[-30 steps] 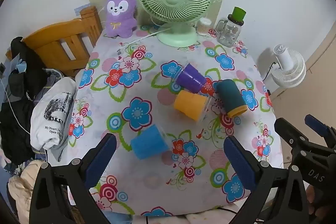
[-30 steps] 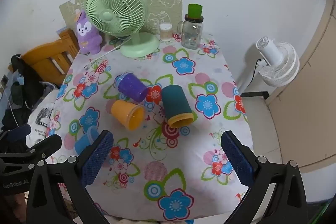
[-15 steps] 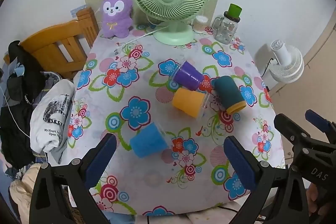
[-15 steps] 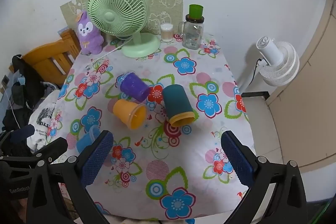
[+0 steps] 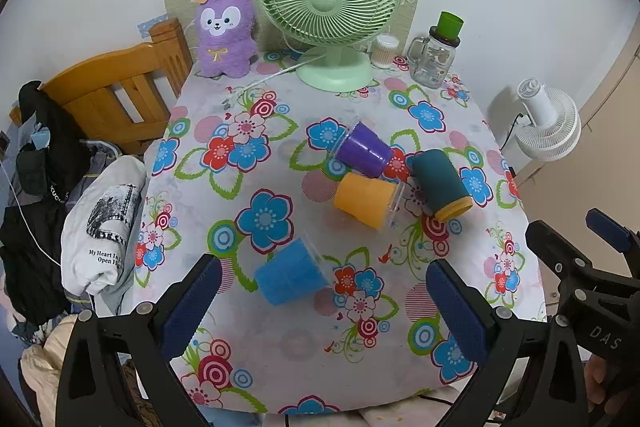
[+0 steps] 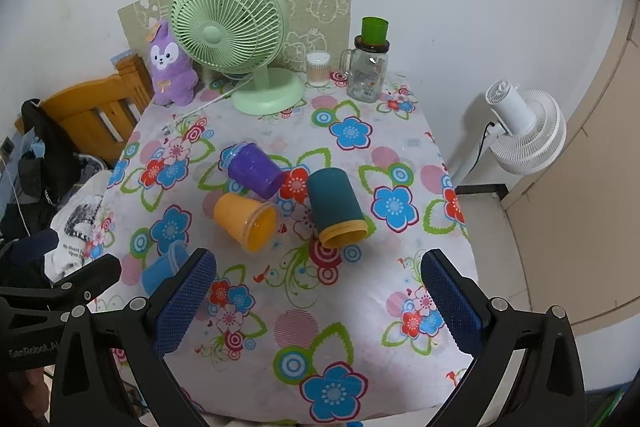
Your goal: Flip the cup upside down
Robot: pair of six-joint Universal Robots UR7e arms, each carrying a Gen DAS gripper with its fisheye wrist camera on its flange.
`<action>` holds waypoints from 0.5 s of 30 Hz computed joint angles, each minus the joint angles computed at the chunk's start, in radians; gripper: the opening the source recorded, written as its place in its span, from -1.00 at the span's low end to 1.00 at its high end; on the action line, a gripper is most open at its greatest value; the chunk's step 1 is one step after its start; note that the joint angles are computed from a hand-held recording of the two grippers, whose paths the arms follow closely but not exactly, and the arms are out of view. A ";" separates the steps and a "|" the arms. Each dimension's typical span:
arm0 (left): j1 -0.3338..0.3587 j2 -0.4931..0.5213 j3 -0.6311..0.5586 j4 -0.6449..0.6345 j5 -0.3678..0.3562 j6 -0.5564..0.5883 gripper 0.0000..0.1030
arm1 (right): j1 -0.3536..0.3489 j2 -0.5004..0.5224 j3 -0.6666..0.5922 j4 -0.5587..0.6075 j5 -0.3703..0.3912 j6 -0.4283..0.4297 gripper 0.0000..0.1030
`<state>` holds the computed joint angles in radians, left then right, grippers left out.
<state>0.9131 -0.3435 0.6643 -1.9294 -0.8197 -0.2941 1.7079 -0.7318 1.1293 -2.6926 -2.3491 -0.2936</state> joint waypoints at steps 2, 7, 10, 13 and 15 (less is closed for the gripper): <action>0.000 0.003 -0.006 0.005 0.000 0.001 1.00 | 0.000 -0.001 0.001 0.000 0.002 -0.001 1.00; 0.001 0.014 -0.033 0.025 0.005 0.013 1.00 | 0.000 -0.002 0.000 0.012 0.006 0.006 1.00; 0.000 0.018 -0.042 0.026 0.006 0.015 1.00 | 0.000 -0.002 0.000 0.010 0.005 0.005 1.00; 0.000 0.027 -0.058 0.034 0.009 0.018 1.00 | 0.000 -0.001 -0.002 0.009 0.004 0.005 1.00; 0.000 0.034 -0.071 0.041 0.009 0.019 1.00 | 0.002 0.001 -0.005 0.004 0.000 0.008 1.00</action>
<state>0.9131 -0.3098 0.5935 -1.8887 -0.8103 -0.2751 1.7095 -0.7308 1.1248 -2.6882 -2.3488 -0.2859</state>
